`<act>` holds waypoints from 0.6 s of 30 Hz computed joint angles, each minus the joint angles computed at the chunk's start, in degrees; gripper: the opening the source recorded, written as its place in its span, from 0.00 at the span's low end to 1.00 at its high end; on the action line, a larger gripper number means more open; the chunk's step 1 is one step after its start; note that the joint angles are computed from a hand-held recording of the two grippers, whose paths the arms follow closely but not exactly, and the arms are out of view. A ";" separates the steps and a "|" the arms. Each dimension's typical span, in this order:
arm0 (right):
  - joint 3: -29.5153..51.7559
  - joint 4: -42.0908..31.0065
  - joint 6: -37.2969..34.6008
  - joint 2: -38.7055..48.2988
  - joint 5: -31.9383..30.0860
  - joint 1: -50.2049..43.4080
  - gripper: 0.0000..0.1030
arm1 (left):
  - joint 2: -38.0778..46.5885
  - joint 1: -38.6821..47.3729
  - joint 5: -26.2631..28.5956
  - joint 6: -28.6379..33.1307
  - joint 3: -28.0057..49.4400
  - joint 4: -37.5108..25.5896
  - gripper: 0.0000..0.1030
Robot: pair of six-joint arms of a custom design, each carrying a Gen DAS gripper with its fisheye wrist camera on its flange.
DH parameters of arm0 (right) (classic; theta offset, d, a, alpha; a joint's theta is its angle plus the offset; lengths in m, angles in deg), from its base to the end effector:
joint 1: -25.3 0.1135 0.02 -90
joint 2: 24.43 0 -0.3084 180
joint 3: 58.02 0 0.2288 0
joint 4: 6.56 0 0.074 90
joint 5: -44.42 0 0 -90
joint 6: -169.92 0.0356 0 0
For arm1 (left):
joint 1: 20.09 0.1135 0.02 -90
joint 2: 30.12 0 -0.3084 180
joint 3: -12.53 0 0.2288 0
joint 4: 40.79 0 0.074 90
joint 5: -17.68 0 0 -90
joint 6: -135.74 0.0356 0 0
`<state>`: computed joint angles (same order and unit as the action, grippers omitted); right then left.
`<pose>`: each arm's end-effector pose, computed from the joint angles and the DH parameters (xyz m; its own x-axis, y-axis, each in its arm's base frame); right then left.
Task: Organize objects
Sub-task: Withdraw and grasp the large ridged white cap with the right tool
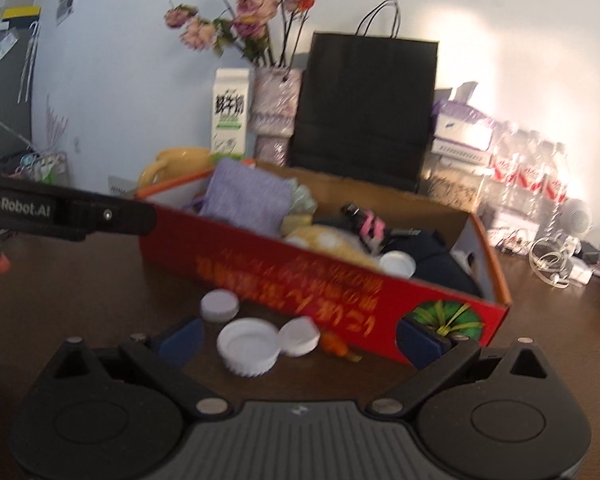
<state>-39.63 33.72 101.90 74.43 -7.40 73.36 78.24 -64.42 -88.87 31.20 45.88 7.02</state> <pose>0.1389 0.1216 0.1268 -0.5007 -0.1170 -0.8577 -0.0881 0.9926 -0.0840 0.2020 -0.1832 0.1358 -0.4392 0.0926 -0.8936 0.3909 0.9153 -0.0973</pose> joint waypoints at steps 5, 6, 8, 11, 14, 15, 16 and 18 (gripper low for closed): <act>0.91 -1.57 1.85 1.12 -4.19 0.46 0.84 | 0.13 0.92 1.13 -0.66 -3.38 1.25 1.00; 1.16 -1.77 2.07 1.31 -4.91 0.43 0.82 | 0.16 1.06 1.24 -0.82 -3.84 1.38 1.00; 1.88 -2.62 2.38 1.56 -6.24 -0.12 0.68 | 0.33 1.17 1.36 -1.12 -5.10 2.50 1.00; 3.09 -4.00 3.34 1.80 -7.70 -1.23 0.62 | 0.27 1.27 1.64 -1.56 -6.43 3.67 1.00; 3.88 -3.50 3.98 2.25 -9.90 -3.24 0.58 | 0.20 1.17 1.79 -1.77 -7.13 4.19 1.00; 4.44 -3.85 4.18 2.61 -9.96 -3.60 0.57 | 0.13 1.08 1.83 -1.80 -7.32 4.31 1.00; 4.98 -4.13 4.37 3.05 -10.01 -3.91 0.55 | 0.07 1.11 1.91 -1.79 -7.41 4.32 1.00; 5.83 -4.47 4.58 3.80 -10.53 -4.52 0.55 | -0.01 1.07 1.98 -1.80 -7.78 4.68 1.00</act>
<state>-33.80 29.25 106.48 78.23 -17.93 68.84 78.23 -63.35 -86.89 29.40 38.10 11.70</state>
